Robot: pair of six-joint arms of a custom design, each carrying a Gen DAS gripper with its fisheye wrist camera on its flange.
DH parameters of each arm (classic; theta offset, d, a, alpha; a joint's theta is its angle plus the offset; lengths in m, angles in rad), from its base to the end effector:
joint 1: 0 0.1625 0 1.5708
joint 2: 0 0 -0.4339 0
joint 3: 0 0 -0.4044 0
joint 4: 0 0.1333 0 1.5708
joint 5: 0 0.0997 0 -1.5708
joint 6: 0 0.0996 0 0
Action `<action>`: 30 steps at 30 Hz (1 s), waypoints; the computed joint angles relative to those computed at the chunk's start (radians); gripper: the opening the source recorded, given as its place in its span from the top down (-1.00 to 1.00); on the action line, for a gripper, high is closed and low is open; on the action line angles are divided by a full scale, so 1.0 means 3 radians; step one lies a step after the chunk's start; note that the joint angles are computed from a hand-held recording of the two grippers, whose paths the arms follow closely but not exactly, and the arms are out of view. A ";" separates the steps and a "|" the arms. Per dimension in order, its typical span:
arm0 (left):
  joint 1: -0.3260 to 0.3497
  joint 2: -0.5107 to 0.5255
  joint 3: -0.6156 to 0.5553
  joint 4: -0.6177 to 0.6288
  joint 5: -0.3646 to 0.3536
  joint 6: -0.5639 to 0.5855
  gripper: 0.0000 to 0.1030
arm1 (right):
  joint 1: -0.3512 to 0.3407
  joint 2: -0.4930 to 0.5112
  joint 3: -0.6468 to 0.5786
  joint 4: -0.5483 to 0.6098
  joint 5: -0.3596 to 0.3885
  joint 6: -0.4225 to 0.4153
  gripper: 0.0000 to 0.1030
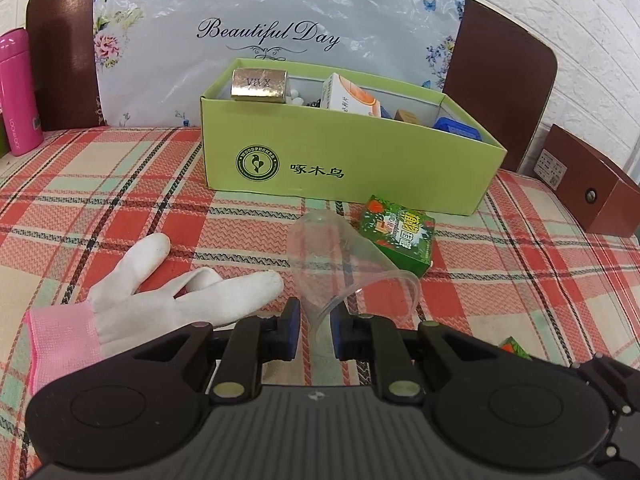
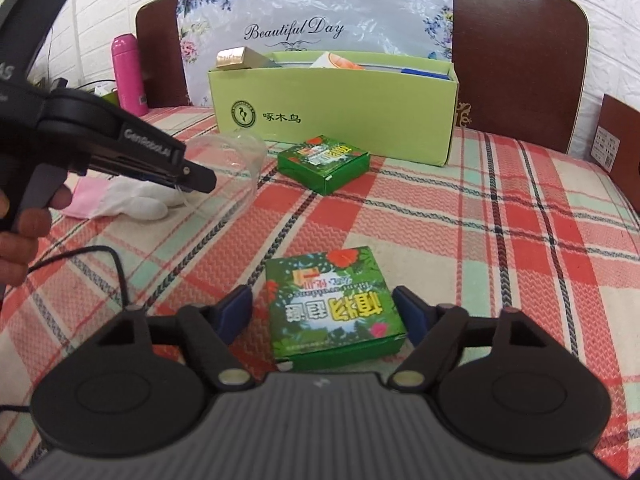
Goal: Organize objects
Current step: 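Grasp the clear plastic cup with the left tool while the right tool grasps the green soap box, then lift the cup and soap box into the lime-green box and open both tools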
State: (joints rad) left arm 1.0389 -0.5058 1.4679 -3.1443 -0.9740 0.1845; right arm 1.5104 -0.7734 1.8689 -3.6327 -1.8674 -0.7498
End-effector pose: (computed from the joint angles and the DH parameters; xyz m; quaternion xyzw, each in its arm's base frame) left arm -0.2120 -0.7335 0.0307 0.2367 0.8847 -0.3318 0.2264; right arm 0.0659 -0.6357 0.1339 0.2313 -0.8475 0.3708 0.3014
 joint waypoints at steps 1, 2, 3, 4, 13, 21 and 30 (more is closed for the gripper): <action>0.0005 0.0003 -0.0011 0.0018 -0.0016 -0.0012 0.70 | 0.0009 0.0001 -0.0003 0.0006 -0.0019 0.0013 -0.20; 0.0008 0.0000 -0.0014 0.0037 -0.0034 -0.0020 0.70 | 0.0017 0.0006 -0.0010 0.0008 -0.0036 0.0012 -0.19; 0.0009 -0.0006 -0.0011 0.0049 -0.0051 -0.0029 0.71 | 0.0021 0.0005 -0.0009 0.0012 -0.0037 0.0014 -0.19; 0.0010 -0.0012 0.0000 0.0031 -0.0075 -0.0025 0.74 | 0.0022 -0.0008 -0.0001 0.0039 -0.0025 0.0036 -0.19; -0.0048 -0.0171 0.0180 -0.0191 -0.0274 0.0080 0.93 | 0.0030 -0.0159 0.0068 0.0120 0.0160 0.0194 -0.18; -0.0130 -0.0256 0.0223 -0.0422 -0.0481 0.0233 0.93 | 0.0075 -0.0268 0.0005 -0.0017 0.0323 0.0126 -0.18; -0.0175 -0.0156 -0.0125 -0.0561 -0.0528 0.0546 0.93 | 0.0152 -0.0193 -0.0393 -0.0126 0.0468 -0.0080 -0.18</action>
